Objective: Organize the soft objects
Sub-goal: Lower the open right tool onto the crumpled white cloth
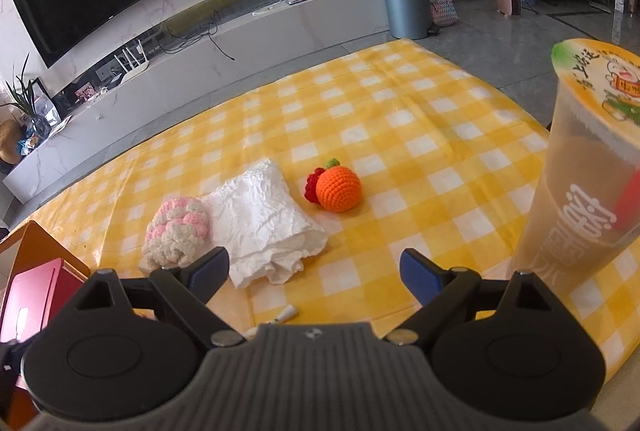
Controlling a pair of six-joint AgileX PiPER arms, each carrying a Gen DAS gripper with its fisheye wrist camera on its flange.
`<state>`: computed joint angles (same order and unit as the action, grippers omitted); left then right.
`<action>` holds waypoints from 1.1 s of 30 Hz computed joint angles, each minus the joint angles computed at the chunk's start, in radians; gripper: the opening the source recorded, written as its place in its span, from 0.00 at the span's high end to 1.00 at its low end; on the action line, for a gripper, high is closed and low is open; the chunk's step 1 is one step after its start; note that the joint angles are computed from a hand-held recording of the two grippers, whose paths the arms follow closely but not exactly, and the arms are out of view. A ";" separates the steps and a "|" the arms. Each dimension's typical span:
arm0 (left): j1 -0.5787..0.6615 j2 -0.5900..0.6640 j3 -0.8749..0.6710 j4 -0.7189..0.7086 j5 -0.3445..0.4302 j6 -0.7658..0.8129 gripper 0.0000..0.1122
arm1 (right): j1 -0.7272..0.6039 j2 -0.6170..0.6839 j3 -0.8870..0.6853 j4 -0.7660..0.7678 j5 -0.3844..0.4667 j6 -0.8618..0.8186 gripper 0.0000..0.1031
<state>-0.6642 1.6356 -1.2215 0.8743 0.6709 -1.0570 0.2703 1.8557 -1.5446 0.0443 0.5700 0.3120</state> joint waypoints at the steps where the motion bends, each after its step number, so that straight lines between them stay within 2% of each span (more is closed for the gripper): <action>1: 0.008 0.024 -0.011 -0.016 -0.007 0.012 0.08 | -0.001 -0.002 0.002 -0.005 -0.001 0.007 0.12; 2: 0.005 0.049 -0.017 0.009 -0.001 -0.015 0.08 | -0.003 -0.002 0.003 -0.008 0.001 0.012 0.12; 6: -0.053 0.139 -0.056 0.199 0.115 -0.106 0.08 | -0.009 0.011 -0.014 -0.022 0.024 0.036 0.12; 9: -0.073 0.171 -0.072 0.239 0.145 -0.123 0.08 | -0.008 0.018 -0.022 -0.037 0.037 0.045 0.12; 13: -0.057 0.152 -0.040 0.223 0.020 -0.156 0.08 | -0.006 0.022 -0.030 -0.055 0.045 0.061 0.12; 14: -0.058 0.161 -0.041 0.235 0.011 -0.170 0.08 | -0.006 0.024 -0.033 -0.055 0.049 0.064 0.12; 18: -0.067 0.248 -0.111 0.232 0.087 -0.195 0.08 | -0.004 0.025 -0.033 -0.058 0.058 0.062 0.12; 21: -0.034 0.287 -0.156 0.135 0.112 -0.189 0.08 | -0.002 0.027 -0.036 -0.066 0.066 0.066 0.11; 26: 0.055 0.246 -0.105 0.023 -0.017 -0.282 0.08 | -0.003 0.034 -0.044 -0.067 0.078 0.065 0.11; 33: 0.058 0.206 -0.050 0.067 -0.049 -0.315 0.10 | 0.011 0.047 -0.061 -0.091 0.099 0.064 0.11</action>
